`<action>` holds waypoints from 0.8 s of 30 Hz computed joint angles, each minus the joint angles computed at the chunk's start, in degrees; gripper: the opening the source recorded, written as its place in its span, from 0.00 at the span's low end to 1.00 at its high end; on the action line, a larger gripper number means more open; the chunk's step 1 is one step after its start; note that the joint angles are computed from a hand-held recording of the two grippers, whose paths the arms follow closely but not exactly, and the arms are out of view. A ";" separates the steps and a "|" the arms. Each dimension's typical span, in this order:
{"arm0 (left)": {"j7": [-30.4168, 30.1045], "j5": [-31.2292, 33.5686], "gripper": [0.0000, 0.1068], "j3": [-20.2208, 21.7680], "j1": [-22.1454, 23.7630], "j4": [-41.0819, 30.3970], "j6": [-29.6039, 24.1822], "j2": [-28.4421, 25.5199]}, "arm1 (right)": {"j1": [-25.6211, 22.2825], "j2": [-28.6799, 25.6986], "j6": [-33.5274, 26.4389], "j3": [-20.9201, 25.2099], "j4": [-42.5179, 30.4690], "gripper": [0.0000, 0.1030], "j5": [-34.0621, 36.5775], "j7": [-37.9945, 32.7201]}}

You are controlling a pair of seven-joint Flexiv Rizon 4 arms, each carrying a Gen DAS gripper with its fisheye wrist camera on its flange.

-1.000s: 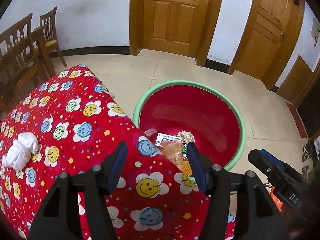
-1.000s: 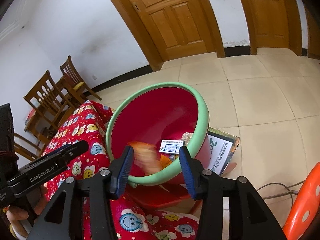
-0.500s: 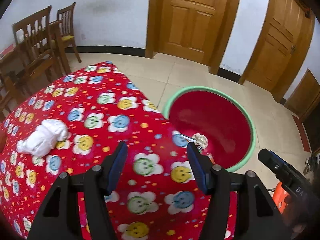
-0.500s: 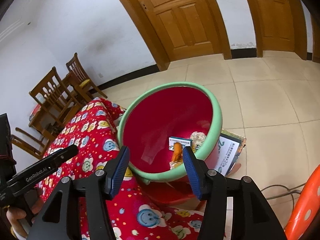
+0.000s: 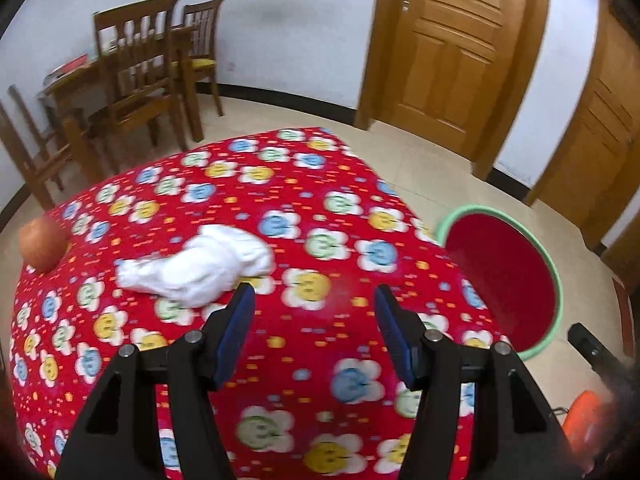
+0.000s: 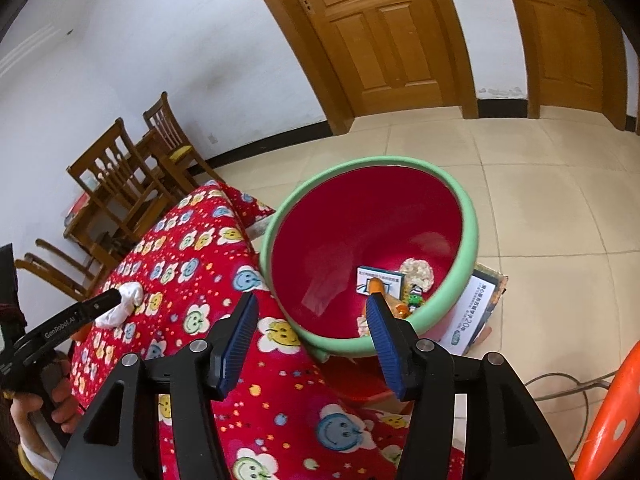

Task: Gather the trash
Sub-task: 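Move both grippers back over the table toward the white cloth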

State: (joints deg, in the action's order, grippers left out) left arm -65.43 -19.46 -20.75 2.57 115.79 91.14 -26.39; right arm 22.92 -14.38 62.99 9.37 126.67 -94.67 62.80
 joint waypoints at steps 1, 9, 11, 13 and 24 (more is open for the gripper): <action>-0.11 -0.07 0.57 0.17 0.15 -0.02 0.11 -0.02 | 0.08 -0.17 0.05 0.00 -0.32 0.56 0.10 -0.34; -1.02 -0.57 0.57 -0.14 3.92 0.91 1.58 0.50 | 1.54 -3.29 1.96 -0.74 -5.86 0.56 0.46 -5.36; -1.55 -0.64 0.57 0.20 4.53 1.04 1.74 0.57 | 1.93 -4.36 2.69 -1.04 -7.69 0.56 0.53 -7.02; -1.86 -0.68 0.57 -0.03 5.37 1.24 1.94 0.58 | 2.56 -5.50 3.16 -1.33 -9.59 0.56 1.17 -9.19; -8.39 0.80 0.57 7.43 2.82 -0.39 3.56 -1.64 | 7.58 -14.73 8.21 -4.67 -22.08 0.56 8.08 -21.41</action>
